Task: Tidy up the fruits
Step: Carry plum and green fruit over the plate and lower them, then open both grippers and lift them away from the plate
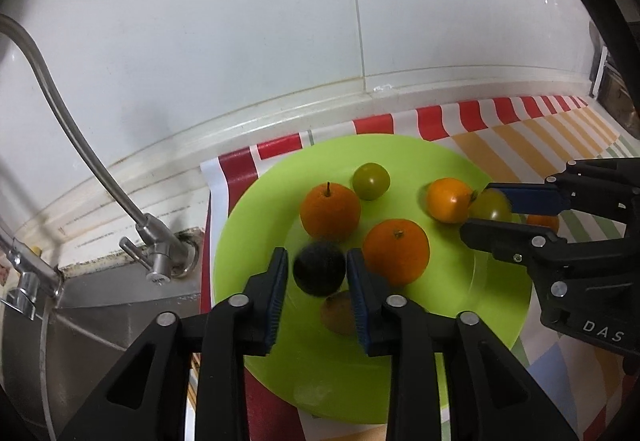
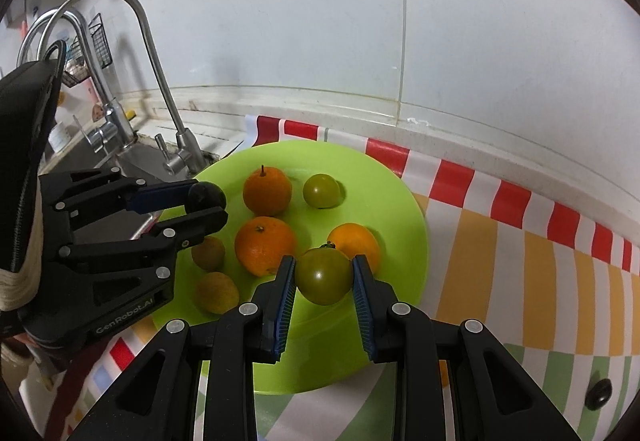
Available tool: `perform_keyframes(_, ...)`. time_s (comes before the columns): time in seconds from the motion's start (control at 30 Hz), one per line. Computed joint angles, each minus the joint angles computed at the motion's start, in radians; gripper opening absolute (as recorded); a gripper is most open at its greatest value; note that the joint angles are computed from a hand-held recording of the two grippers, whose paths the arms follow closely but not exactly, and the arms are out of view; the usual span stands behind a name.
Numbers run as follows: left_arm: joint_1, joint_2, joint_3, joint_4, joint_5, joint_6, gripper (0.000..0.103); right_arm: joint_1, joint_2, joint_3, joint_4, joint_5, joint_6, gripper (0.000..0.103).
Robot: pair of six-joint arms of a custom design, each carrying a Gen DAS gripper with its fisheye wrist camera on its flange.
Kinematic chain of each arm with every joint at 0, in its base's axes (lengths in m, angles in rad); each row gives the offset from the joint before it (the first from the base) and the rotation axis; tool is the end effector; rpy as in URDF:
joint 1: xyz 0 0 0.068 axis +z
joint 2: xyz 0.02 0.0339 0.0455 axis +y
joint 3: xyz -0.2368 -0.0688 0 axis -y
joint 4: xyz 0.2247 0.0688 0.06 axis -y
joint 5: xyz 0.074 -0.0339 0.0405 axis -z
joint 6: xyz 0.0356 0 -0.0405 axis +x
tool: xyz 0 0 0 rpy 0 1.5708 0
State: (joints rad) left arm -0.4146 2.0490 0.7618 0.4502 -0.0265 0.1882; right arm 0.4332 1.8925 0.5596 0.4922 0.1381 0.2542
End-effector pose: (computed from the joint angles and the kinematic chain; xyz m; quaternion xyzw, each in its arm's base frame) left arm 0.2959 -0.1292 0.0434 0.2725 0.8927 -0.0282 0.3578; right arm 0.2553 0.1127 0.0525 -0.0588 0.9304 0.0593 0.3570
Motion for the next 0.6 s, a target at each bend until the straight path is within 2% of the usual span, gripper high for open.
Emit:
perform_keyframes(0.03, -0.001, -0.004, -0.005, 0.003, 0.0, -0.002, 0.044, -0.001, 0.001, 0.001, -0.004, -0.001, 0.001, 0.03)
perform_keyframes(0.1, -0.006, -0.012, -0.014, 0.009, -0.009, -0.005, 0.053, -0.003, -0.003, -0.005, -0.001, -0.003, 0.004, 0.032)
perform_keyframes(0.17, -0.01, -0.027, -0.029, 0.018, -0.02, -0.015, 0.053, -0.005, -0.007, -0.01, 0.003, -0.003, 0.005, 0.037)
perform_keyframes(0.37, -0.04, -0.121, -0.098, 0.015, -0.069, -0.088, 0.053, -0.002, -0.064, -0.056, 0.013, 0.006, 0.013, 0.037)
perform_keyframes(0.6, -0.088, -0.302, -0.198, -0.022, -0.098, -0.204, 0.053, 0.019, -0.288, -0.183, -0.003, 0.068, 0.033, 0.037)
